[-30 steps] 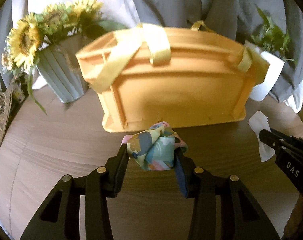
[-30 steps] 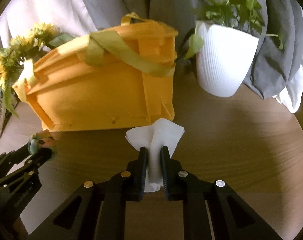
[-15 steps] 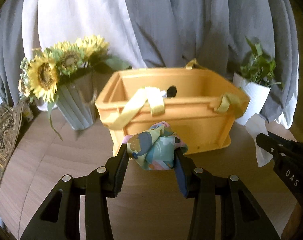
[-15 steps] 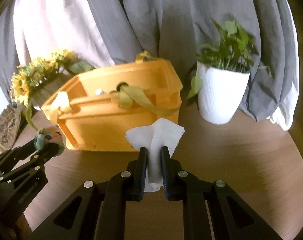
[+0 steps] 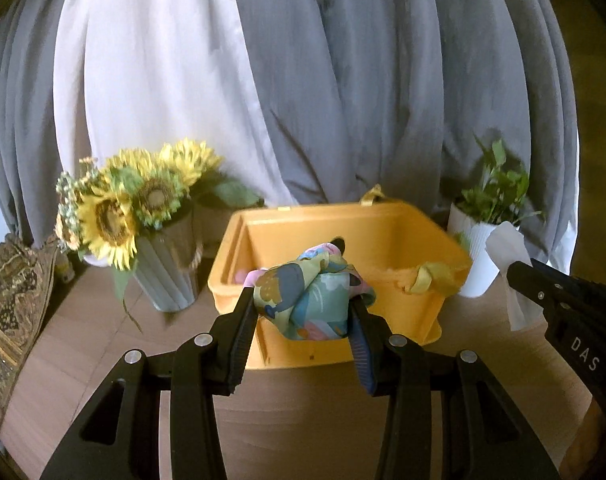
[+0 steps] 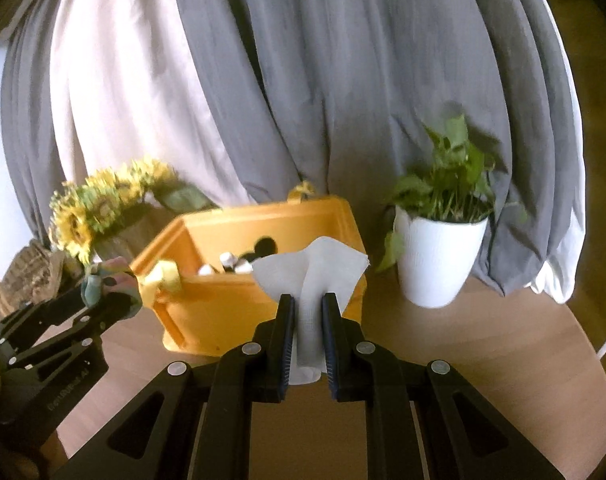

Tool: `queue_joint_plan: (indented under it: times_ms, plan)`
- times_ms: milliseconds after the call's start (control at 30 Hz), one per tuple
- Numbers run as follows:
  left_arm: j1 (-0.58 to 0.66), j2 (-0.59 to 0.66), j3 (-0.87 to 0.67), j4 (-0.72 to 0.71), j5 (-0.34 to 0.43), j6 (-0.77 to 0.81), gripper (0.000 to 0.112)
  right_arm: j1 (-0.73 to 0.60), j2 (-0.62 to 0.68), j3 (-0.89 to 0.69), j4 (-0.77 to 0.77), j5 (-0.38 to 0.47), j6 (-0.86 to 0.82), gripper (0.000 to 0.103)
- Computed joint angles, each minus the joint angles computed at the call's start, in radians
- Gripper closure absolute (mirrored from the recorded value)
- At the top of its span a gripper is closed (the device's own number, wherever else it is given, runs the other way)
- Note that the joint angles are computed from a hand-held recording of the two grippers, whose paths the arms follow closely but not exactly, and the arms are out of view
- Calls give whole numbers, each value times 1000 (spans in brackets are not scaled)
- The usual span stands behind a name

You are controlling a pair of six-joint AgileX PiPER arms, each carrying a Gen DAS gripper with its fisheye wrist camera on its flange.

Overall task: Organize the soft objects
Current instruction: 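Lift the cloth bundle and white tissue and carry both over the crate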

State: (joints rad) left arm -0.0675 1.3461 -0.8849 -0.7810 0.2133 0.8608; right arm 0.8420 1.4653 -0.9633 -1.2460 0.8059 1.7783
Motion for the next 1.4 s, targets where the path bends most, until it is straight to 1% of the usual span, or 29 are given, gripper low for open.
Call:
queue_joint_plan:
  times_ms: [100, 300, 333, 367, 400, 600, 733, 900, 1033, 1067, 1200, 1400]
  plan:
    - [11, -15, -12, -46, 11, 46, 69, 15, -10, -12, -28, 18, 7, 88]
    - [20, -38, -40, -90, 8, 89, 69, 37, -23, -37, -92, 40, 27, 88]
    - [21, -39, -47, -95, 5, 96, 69, 36, -24, -42, -97, 40, 24, 88]
    - [20, -41, -52, -61, 3, 74, 69, 35, -24, -47, -105, 39, 26, 88]
    - [19, -43, -59, -56, 2, 70, 69, 33, -22, -54, -113, 37, 28, 88]
    - [20, -40, -97, -96, -10, 107, 69, 19, -18, -87, -161, 32, 35, 88]
    - [9, -26, -127, -99, -27, 110, 69, 11, -11, -108, -192, 31, 35, 88]
    - [-1, 17, -183, -92, -41, 103, 69, -20, 7, -147, -211, 8, 19, 88]
    - [-4, 70, -238, -51, -47, 65, 69, -59, 38, -192, -205, -15, -7, 88]
    - [-2, 85, -253, -53, -42, 67, 69, -66, 48, -206, -201, -18, -16, 88]
    - [1, 154, -326, 11, -8, -5, 69, -114, 89, -256, -168, -63, -60, 88]
    - [-7, 267, -430, 170, 32, -169, 69, -182, 161, -331, -91, -126, -139, 88]
